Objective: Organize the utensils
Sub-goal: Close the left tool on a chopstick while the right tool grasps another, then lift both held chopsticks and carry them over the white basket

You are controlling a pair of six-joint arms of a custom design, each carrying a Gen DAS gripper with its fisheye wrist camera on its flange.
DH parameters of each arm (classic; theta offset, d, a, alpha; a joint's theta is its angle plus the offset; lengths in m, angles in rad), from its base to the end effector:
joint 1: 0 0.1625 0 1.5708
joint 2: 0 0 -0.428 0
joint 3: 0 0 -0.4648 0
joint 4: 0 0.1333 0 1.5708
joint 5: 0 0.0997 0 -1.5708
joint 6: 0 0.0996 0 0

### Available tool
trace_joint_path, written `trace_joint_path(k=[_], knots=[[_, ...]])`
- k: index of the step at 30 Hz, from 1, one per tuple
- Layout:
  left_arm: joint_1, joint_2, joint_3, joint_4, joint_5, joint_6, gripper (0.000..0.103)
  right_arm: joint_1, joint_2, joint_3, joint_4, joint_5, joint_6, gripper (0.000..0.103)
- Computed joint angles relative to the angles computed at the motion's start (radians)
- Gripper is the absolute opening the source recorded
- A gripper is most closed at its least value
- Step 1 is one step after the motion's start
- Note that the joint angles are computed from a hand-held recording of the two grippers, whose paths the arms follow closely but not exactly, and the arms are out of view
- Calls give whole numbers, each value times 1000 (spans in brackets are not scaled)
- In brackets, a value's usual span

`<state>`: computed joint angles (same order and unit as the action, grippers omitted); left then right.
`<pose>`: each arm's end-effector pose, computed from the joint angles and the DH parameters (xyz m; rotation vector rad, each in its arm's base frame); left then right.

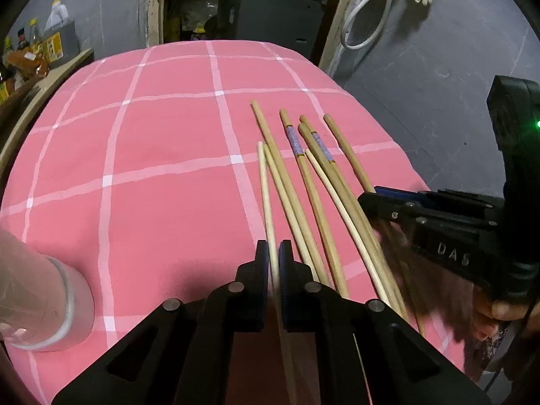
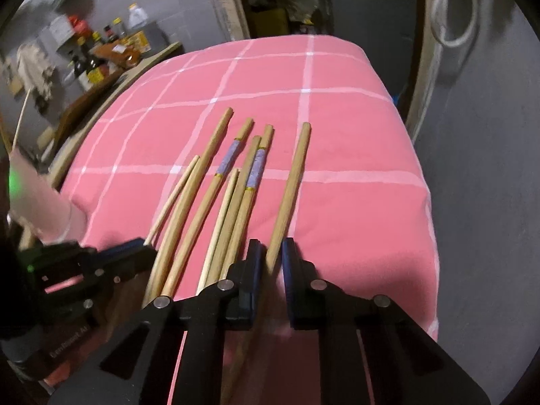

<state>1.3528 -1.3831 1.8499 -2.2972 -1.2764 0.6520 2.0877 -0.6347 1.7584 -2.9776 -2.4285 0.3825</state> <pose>0.0252 -0.6363 0.3073 1.1258 2.5507 -0.2664 0.3763 -0.5447 -0.0375 0.0051 -2.3773 0.7760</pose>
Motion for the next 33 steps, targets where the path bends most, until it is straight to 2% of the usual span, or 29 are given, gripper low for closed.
trace_joint_path(k=[2, 4, 7, 9, 12, 15, 17, 20, 22, 26, 33], knots=[[2, -4, -5, 18, -6, -15, 3, -5, -16, 18, -14, 37, 45, 8], [6, -12, -10, 37, -19, -26, 3, -14, -29, 49, -87, 97, 66, 5], [14, -34, -6, 39, -42, -21, 3, -16, -33, 94, -203, 146, 85, 5], [19, -56, 4, 26, -66, -9, 3, -12, -30, 117, -276, 166, 87, 5], [33, -97, 21, -7, -117, 18, 3, 12, -9, 129, -401, 149, 50, 5], [42, -140, 46, -68, -179, 38, 3, 46, 23, 127, -558, 123, -19, 5], [49, -166, 59, -104, -225, 49, 3, 75, 62, 104, -699, 104, -111, 5], [69, -214, 80, -182, -326, 66, 3, 101, 122, 40, -843, 108, -249, 5], [79, -236, 81, -226, -373, 59, 3, 113, 165, -15, -923, 148, -339, 5], [98, -246, 49, -310, -436, 13, 3, 123, 239, -134, -990, 245, -456, 5], [155, -167, -92, -532, -467, -118, 3, 126, 357, -348, -1051, 436, -563, 5]])
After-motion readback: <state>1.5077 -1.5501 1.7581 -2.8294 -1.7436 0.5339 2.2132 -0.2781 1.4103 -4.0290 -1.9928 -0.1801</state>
